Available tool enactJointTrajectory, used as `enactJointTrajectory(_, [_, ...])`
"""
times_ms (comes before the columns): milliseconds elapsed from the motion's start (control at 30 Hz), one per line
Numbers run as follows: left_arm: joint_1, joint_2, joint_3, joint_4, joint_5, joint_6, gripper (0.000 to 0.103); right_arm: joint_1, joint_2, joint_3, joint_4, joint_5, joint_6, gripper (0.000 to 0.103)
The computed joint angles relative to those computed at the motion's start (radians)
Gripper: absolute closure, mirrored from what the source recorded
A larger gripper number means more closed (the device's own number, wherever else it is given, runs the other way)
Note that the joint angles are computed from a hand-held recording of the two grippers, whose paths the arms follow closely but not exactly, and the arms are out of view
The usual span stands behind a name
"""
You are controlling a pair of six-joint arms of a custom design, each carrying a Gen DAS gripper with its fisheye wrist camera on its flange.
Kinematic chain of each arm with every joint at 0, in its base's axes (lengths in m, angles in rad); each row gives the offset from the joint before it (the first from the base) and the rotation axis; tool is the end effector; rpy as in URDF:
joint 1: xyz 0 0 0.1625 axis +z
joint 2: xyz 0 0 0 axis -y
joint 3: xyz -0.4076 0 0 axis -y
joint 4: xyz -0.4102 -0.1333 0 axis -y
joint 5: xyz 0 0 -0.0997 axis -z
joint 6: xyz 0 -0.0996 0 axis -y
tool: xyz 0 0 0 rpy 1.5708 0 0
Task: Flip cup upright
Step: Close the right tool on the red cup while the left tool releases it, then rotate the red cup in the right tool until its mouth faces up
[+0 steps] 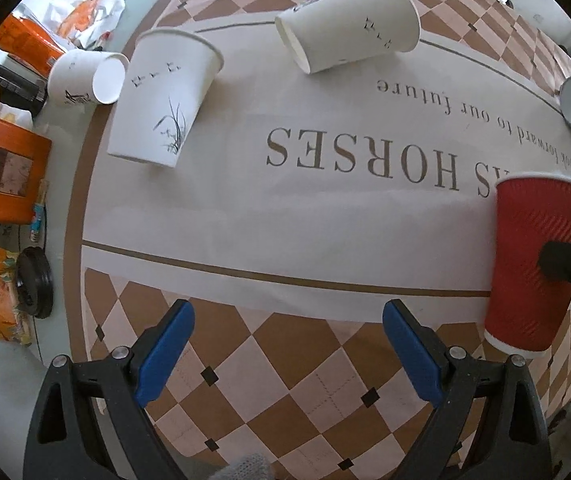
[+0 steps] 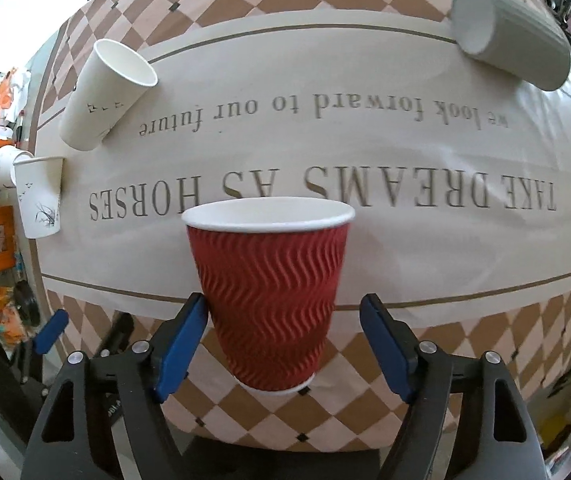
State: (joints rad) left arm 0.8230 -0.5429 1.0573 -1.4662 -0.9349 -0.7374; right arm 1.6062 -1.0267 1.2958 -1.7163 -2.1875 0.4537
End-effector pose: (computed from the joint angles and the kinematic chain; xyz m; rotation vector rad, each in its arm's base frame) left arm -0.3627 -0.6740 0.0481 0.2510 2.2717 0.0296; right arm 0.1003 -0.6922 0.3093 -0.4736 -2.4698 0.0430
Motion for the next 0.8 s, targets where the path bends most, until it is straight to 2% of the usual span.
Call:
enactJointTrajectory(33, [0.003,-0.002,0.003,-0.002,0.001,0.004,0.007,-0.001,0.006,-0.002,-0.002,0.003,-0.001,0.03])
enactJointTrajectory(300, [0.009,-0.046,0.065,-0.054,-0.003,0.07,0.007,0.013,-0.005,0.047,-0.073,-0.04,0.015,0.03])
enactJointTrajectory(567, [0.014,-0.063,0.063,-0.049,-0.012,0.079,0.007,0.025,-0.089,0.174,-0.231,-0.103,0.029,0.031])
enactJointTrajectory(700, [0.012,-0.045,0.032,-0.042,-0.026,0.095,0.007,0.041,-0.115,0.221,-0.349,-0.162,-0.005,0.031])
enactJointTrajectory(800, [0.007,-0.022,0.001,-0.04,-0.036,0.097,0.007,0.054,-0.124,0.251,-0.473,-0.22,-0.077,0.031])
